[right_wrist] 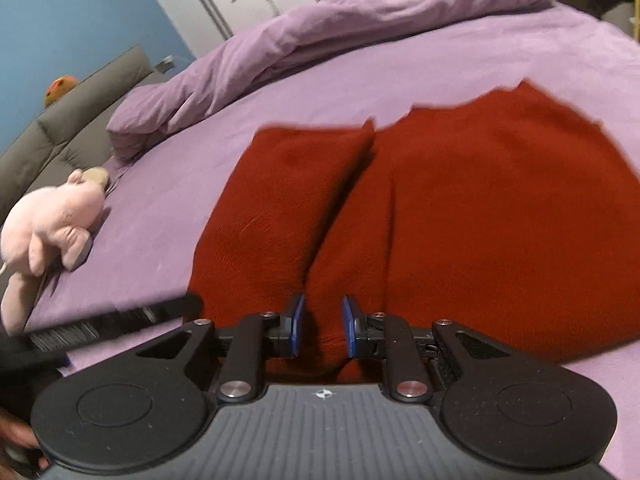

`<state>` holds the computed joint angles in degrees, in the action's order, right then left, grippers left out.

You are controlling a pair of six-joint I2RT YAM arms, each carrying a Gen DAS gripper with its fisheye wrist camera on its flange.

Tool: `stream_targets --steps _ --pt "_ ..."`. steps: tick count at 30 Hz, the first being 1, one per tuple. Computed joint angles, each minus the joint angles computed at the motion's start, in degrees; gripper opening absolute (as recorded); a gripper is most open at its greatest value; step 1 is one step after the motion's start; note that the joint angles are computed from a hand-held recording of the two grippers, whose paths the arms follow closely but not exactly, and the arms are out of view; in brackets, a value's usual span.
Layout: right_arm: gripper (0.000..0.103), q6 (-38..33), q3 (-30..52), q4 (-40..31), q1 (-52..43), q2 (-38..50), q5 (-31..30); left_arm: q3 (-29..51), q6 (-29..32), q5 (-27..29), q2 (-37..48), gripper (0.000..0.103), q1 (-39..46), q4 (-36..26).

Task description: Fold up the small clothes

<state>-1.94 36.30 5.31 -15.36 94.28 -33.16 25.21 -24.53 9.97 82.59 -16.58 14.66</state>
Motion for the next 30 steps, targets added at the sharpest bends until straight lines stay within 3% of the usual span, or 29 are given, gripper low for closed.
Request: stream_targets --steps 2,4,8,9,10,12,16,20,23,24,26,27,28,30 --pt "0.027 1.58 0.82 0.12 -0.82 -1.51 -1.25 -0.63 -0.72 0.73 0.78 0.045 0.17 1.43" --pt "0.052 5.0 3.39 -0.34 -1.5 0.29 -4.64 0.0 -0.99 0.2 2.31 0.046 -0.57 2.05" --pt "0.053 11.04 10.28 -1.49 0.75 8.37 -8.62 0.89 -1.07 -0.51 3.01 0.046 -1.19 1.19" --pt "0.05 11.42 11.38 -1.52 1.96 9.9 -7.56 1.25 -1.07 -0.88 2.83 0.046 -1.38 0.65" --pt "0.034 11.34 12.4 -1.66 3.4 11.25 -5.66 1.14 -1.06 -1.35 1.84 0.046 -1.64 0.07" --pt "0.012 10.73 11.46 1.19 4.88 11.62 -3.76 1.03 -1.42 -2.98 0.07 0.046 -2.57 0.22" --pt "0.011 6.09 6.8 4.93 6.51 5.19 4.65 0.67 -1.74 -2.95 -2.07 0.047 -2.65 1.3" --pt "0.011 2.52 7.7 2.56 7.22 6.58 11.17 3.87 -2.11 -0.91 5.0 0.047 -3.98 1.65" --pt "0.013 0.18 8.35 3.24 6.73 9.69 10.12 5.45 -3.67 0.46 9.12 0.049 -4.02 1.15" --pt "0.015 -0.56 8.53 2.99 5.71 9.51 8.05 4.87 -3.74 0.85 9.15 0.05 -3.78 2.06" --pt "0.038 -0.58 8.64 2.84 2.55 8.58 3.28 4.17 -2.93 1.3 8.61 0.051 -3.17 2.44" --pt "0.061 0.43 8.5 3.17 0.64 8.58 1.42 3.77 -2.67 1.5 8.32 0.051 -3.01 2.8" --pt "0.07 1.2 9.95 1.03 -1.3 9.28 -0.19 3.45 -2.59 1.63 8.08 0.051 -2.86 3.07" --pt "0.073 3.8 16.24 -7.01 -5.04 14.13 -6.49 3.17 -3.21 1.96 8.2 0.051 -2.64 3.67"
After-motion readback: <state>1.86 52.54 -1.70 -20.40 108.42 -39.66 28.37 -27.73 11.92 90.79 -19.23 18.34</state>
